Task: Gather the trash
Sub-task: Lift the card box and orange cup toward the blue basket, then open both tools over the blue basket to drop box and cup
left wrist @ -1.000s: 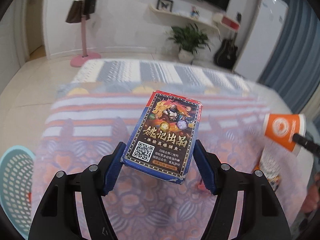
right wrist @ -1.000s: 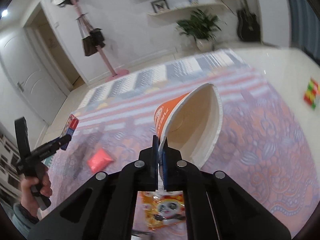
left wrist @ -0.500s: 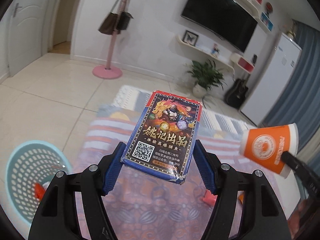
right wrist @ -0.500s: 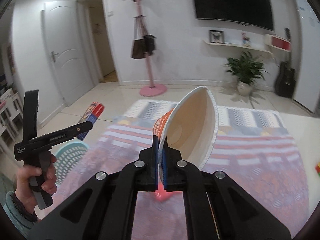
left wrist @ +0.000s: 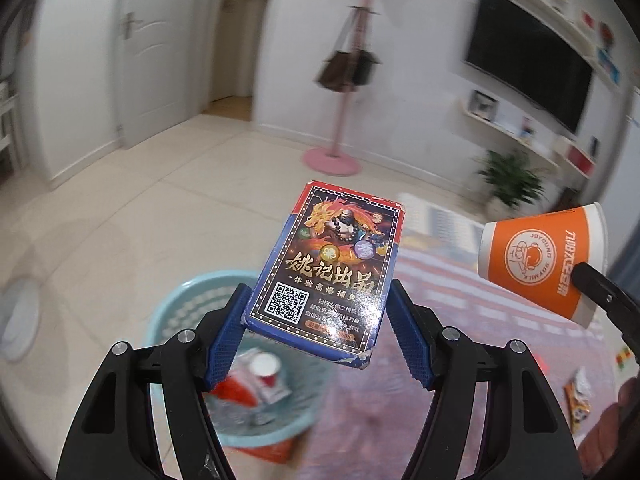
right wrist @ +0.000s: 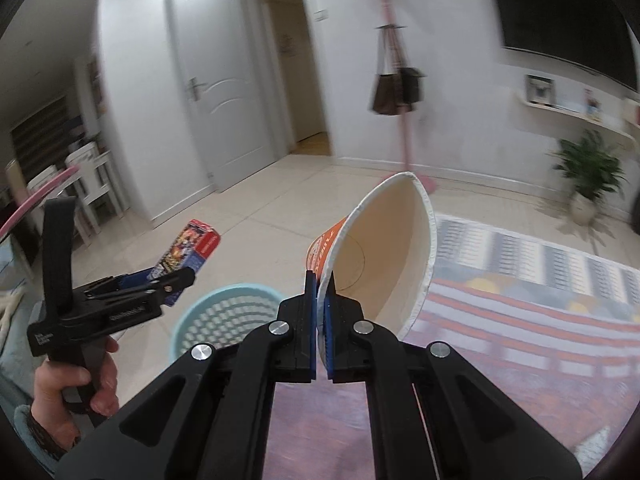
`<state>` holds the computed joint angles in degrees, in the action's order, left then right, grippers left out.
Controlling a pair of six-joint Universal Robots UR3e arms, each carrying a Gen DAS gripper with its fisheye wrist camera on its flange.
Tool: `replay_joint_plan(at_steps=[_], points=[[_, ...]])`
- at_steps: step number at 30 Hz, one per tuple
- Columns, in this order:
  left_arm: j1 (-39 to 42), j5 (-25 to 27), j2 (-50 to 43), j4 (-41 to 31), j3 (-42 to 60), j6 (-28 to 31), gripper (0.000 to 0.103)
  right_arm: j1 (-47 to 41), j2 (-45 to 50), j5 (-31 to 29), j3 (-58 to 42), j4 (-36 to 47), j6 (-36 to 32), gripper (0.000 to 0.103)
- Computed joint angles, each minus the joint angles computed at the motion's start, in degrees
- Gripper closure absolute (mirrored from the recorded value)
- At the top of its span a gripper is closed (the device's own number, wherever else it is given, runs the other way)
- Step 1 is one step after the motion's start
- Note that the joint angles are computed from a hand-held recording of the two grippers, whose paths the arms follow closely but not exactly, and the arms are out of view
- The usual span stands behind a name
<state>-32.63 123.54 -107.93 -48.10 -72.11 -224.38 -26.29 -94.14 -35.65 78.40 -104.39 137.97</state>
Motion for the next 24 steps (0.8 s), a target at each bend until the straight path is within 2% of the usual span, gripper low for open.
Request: replay_joint_plan(at_steps=[2, 5, 11, 22, 24], points=[[1.86, -0.55, 4.23, 2.30, -7.07, -2.04, 0.037, 5.01, 0.72, -1.63, 1.36, -4.04, 2.52, 0.101], [4.22, -0.06, 8.45, 1.53, -14.09, -3.74, 0.037, 11.30, 2.37, -4.55, 3.01, -9.70, 5.43, 0.101], [11.47, -4.82, 16.67, 7.45, -29.90, -5.51, 0.037, 22.05, 7.22, -9.96, 3.90, -16.35, 10.22, 0.101], [18.57, -12.85, 18.09, 13.42, -40.10, -3.66, 0.035, 30.73, 17.24, -16.39, 2.21, -18.42, 13.93, 0.101], [19.73, -14.14, 18.48, 14.15, -41.11, -3.48, 0.035, 31.75, 19.15, -17.32, 0.70, -16.66, 14.38, 0.100]])
